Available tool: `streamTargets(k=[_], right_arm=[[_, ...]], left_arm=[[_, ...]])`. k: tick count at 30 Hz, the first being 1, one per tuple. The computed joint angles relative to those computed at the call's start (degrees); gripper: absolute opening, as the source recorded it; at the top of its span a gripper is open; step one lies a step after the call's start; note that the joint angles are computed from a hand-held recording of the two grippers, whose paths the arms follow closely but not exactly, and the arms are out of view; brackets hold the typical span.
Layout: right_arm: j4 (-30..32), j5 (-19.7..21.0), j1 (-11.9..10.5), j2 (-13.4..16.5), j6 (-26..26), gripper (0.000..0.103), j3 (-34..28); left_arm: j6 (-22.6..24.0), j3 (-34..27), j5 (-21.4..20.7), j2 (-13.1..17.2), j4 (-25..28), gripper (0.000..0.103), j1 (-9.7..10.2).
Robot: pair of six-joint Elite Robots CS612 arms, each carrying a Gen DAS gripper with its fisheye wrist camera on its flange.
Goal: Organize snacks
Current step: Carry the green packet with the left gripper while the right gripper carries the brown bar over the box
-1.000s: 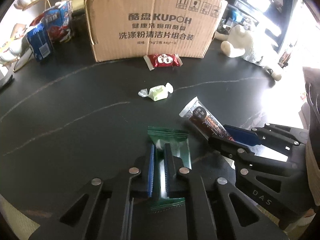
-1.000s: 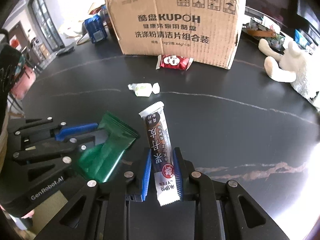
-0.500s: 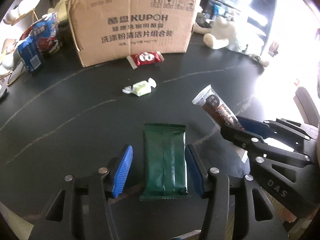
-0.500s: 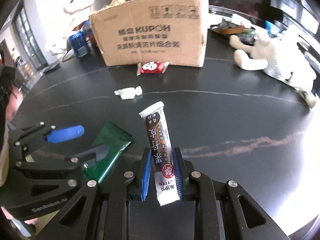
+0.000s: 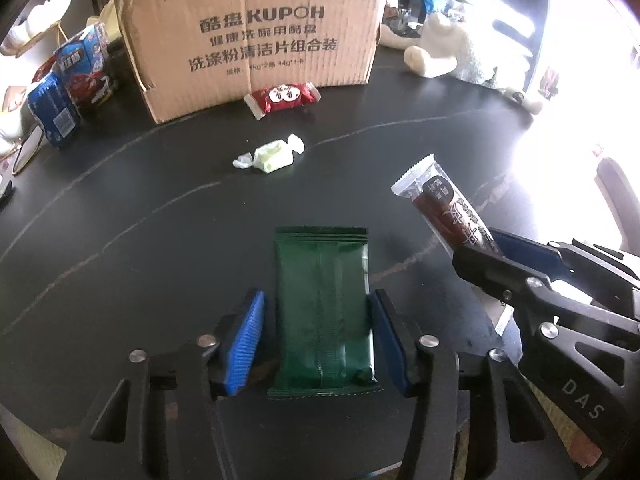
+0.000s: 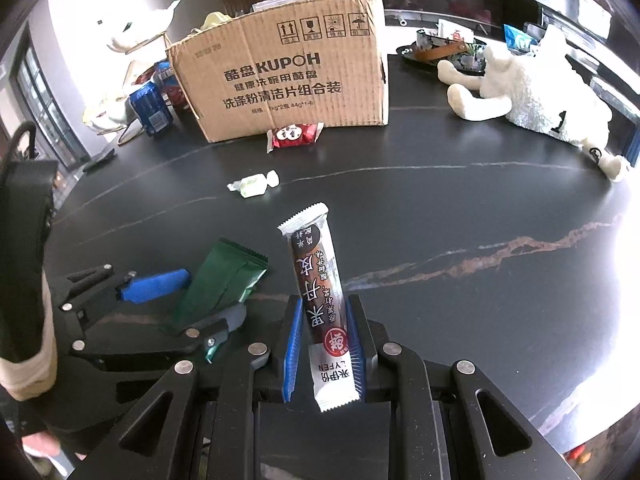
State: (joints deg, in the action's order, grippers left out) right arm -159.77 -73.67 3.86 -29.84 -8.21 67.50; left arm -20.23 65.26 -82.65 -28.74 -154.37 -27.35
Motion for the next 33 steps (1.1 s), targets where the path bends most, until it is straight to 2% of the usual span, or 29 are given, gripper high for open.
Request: streamTargets(k=[7, 19, 33], right_arm=[[0.19, -0.60, 0.30, 0.20, 0.52, 0.023, -0.18], [-1.73, -0.83, 0.72, -0.42, 1.74, 0.023, -0.23], [-9.16, -0.05, 1.61, -1.62, 5.54, 0.023, -2.21]], left_arm=[[-1.18, 0.84, -2.24, -0.34, -1.83, 0.044, 0.61], [-0.35, 3.85, -0.79, -2.66, -8.67, 0.044, 1.13], [2.20, 4.22, 1.78, -5.28, -16.65, 0.044, 2.45]])
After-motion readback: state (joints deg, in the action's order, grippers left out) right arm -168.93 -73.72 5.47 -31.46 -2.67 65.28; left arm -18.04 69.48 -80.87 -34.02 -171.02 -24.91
